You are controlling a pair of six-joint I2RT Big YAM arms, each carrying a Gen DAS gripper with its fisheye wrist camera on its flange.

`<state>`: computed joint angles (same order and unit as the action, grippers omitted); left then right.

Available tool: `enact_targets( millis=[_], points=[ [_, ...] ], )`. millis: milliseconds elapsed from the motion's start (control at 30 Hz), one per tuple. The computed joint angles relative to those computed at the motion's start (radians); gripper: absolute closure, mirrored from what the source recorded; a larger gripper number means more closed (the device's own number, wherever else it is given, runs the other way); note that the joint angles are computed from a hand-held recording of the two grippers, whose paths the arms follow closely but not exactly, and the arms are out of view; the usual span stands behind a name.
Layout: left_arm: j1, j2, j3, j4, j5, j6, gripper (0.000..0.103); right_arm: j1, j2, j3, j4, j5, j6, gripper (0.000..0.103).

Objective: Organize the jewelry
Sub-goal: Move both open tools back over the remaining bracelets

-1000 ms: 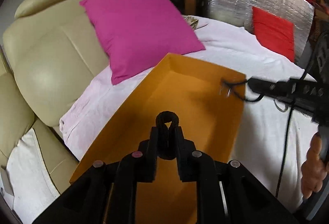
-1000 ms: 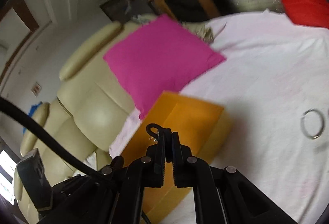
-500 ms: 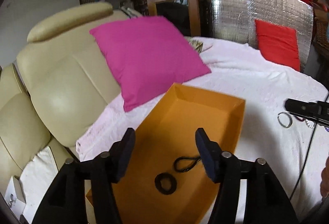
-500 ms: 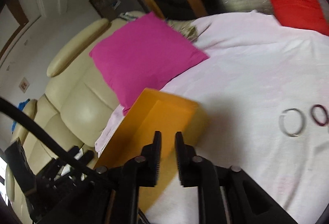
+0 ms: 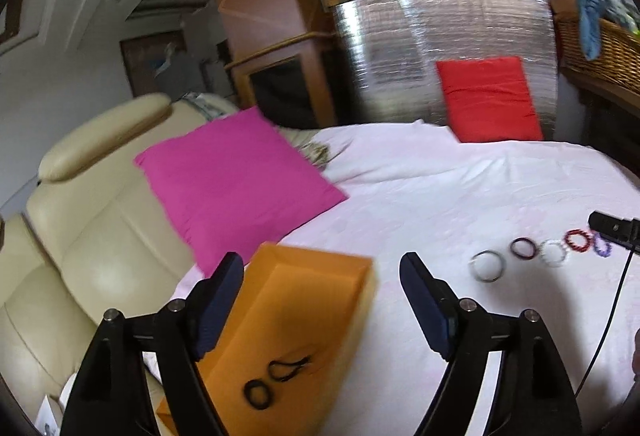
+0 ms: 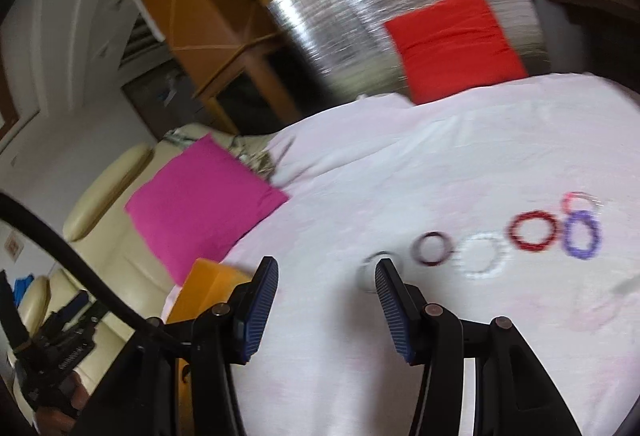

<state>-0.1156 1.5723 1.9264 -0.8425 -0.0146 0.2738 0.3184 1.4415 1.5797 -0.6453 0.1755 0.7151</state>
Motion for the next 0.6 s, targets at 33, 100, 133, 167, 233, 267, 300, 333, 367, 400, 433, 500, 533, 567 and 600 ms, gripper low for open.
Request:
enact_targets(
  millis=[33,100,133,167,233,267,300,333,367,400,433,500,533,567,600],
  points=[
    [-0.017,0.000,0.003,-0.004,-0.004,0.000,0.022,-0.017,-0.027,-0.032,0.002,-0.007,0.006,0.049],
    [-0.053,0.004,0.009,-0.013,-0.009,-0.002,0.021,-0.048,-0.059,-0.072,-0.003,-0.021,0.028,0.049],
    [-0.077,0.010,0.014,-0.017,-0.010,-0.003,0.021,-0.068,-0.075,-0.090,-0.009,-0.031,0.044,0.049],
    [-0.091,0.012,0.014,-0.018,-0.013,-0.005,0.021,-0.084,-0.091,-0.110,-0.005,-0.041,0.054,0.049],
    [-0.129,0.026,0.019,-0.023,-0.027,-0.010,0.021,-0.116,-0.127,-0.158,0.013,-0.051,0.076,0.049],
    [-0.145,0.035,0.025,-0.029,-0.031,-0.013,0.021,-0.127,-0.140,-0.176,0.015,-0.054,0.085,0.049],
    [-0.160,0.044,0.029,-0.035,-0.032,-0.017,0.021,-0.140,-0.149,-0.187,0.010,-0.059,0.097,0.049],
    [-0.176,0.054,0.031,-0.039,-0.035,-0.020,0.021,-0.155,-0.160,-0.204,0.009,-0.072,0.111,0.049],
    [-0.190,0.064,0.032,-0.042,-0.039,-0.022,0.021,-0.166,-0.171,-0.220,0.014,-0.082,0.119,0.049],
    [-0.201,0.072,0.030,-0.045,-0.043,-0.023,0.021,-0.179,-0.183,-0.236,0.015,-0.090,0.122,0.049],
    [-0.212,0.083,0.034,-0.050,-0.048,-0.026,0.021,-0.191,-0.190,-0.246,0.009,-0.089,0.124,0.049],
    [-0.230,0.108,0.039,-0.058,-0.051,-0.033,0.021,-0.215,-0.198,-0.260,-0.004,-0.094,0.136,0.049],
    [-0.236,0.123,0.044,-0.062,-0.052,-0.037,0.021,-0.225,-0.205,-0.272,-0.003,-0.102,0.140,0.049],
    [-0.240,0.139,0.051,-0.067,-0.052,-0.040,0.021,-0.237,-0.206,-0.279,-0.007,-0.113,0.146,0.049],
    [-0.247,0.158,0.062,-0.074,-0.052,-0.044,0.021,-0.247,-0.207,-0.284,-0.011,-0.121,0.148,0.049]
  ],
)
